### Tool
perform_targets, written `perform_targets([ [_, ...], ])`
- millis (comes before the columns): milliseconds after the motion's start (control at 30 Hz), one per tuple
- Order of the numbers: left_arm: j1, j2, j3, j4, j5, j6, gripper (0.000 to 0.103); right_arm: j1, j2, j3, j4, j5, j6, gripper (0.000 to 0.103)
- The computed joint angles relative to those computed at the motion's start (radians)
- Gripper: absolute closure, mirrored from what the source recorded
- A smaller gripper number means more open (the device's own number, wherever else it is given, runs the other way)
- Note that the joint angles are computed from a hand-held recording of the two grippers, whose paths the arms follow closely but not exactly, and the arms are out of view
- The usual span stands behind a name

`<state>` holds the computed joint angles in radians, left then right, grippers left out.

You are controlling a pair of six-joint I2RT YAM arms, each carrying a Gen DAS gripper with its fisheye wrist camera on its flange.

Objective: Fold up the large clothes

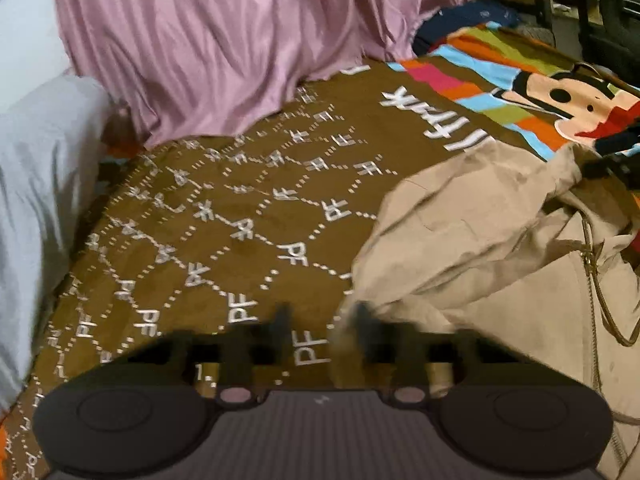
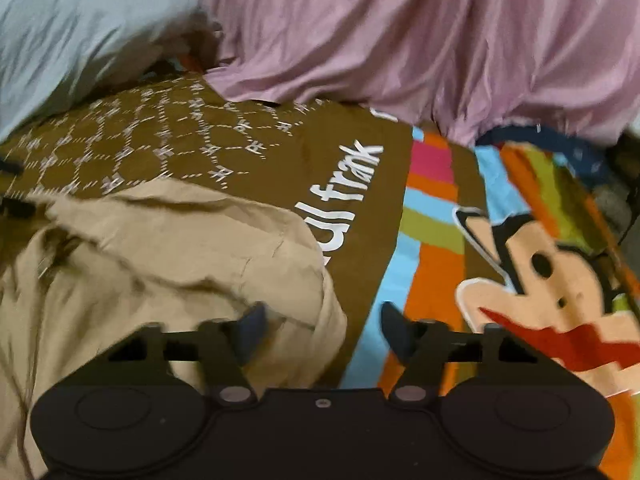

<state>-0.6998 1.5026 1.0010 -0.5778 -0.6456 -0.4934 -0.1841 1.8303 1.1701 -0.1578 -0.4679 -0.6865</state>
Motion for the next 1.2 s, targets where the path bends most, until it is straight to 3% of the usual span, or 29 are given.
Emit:
perform_targets([
  [33, -0.001, 0.006, 0.007, -0.006, 0.004, -0.005, 0.097, 0.009, 0.028, 0.036, -0.021, 0.010, 0.031, 0.070],
  [67, -0.011, 0.007, 0.008, -0.009, -0.023, -0.016, 0.099, 0.013, 0.047, 0.064, -0.041, 0.013, 0.058, 0.093],
  [100, -0.037, -0.003, -0.007, 0.002, -0.076, -0.033, 0.100, 0.010, 0.045, 0.061, -0.042, 0.007, 0.074, 0.099],
  [167, -0.092, -0.036, -0.039, 0.015, -0.193, -0.093, 0.100, 0.000, 0.015, 0.026, -0.001, -0.021, 0.084, 0.100],
  [333, -0.259, -0.206, -0.183, 0.088, -0.466, -0.309, 0.100, -0.100, -0.194, -0.253, 0.346, -0.238, 0.175, 0.101],
  [400, -0.359, -0.223, -0.205, 0.005, -0.575, -0.448, 0.100, -0.154, -0.282, -0.367, 0.462, -0.336, 0.198, 0.101],
  [467, -0.465, -0.188, -0.198, -0.173, -0.666, -0.595, 0.100, -0.230, -0.346, -0.459, 0.538, -0.468, 0.162, 0.101],
  [567, -0.603, 0.021, -0.131, -0.611, -0.730, -0.971, 0.100, -0.341, -0.400, -0.544, 0.510, -0.603, -0.087, 0.101],
  [600, -0.634, 0.093, -0.117, -0.714, -0.726, -1.075, 0.100, -0.385, -0.405, -0.553, 0.440, -0.641, -0.237, 0.101],
  [667, -0.670, 0.196, -0.107, -0.777, -0.726, -1.122, 0.100, -0.433, -0.397, -0.570, 0.352, -0.639, -0.463, 0.101],
  [767, -0.686, 0.346, -0.061, -0.826, -0.724, -1.155, 0.101, -0.476, -0.345, -0.632, 0.388, -0.624, -0.709, 0.101],
  [867, -0.659, 0.379, -0.063, -0.637, -0.707, -0.923, 0.101, -0.459, -0.280, -0.690, 0.494, -0.543, -0.791, 0.101],
  [933, -0.629, 0.399, -0.057, -0.480, -0.648, -0.684, 0.101, -0.422, -0.216, -0.717, 0.609, -0.473, -0.789, 0.101],
  [1033, -0.596, 0.424, -0.053, -0.319, -0.559, -0.442, 0.101, -0.370, -0.132, -0.735, 0.723, -0.370, -0.802, 0.101],
  [1133, -0.558, 0.460, -0.034, -0.239, -0.505, -0.309, 0.101, -0.342, -0.063, -0.737, 0.787, -0.313, -0.831, 0.101],
  [1200, -0.540, 0.471, -0.024, -0.216, -0.499, -0.277, 0.101, -0.324, -0.036, -0.738, 0.825, -0.292, -0.822, 0.101],
])
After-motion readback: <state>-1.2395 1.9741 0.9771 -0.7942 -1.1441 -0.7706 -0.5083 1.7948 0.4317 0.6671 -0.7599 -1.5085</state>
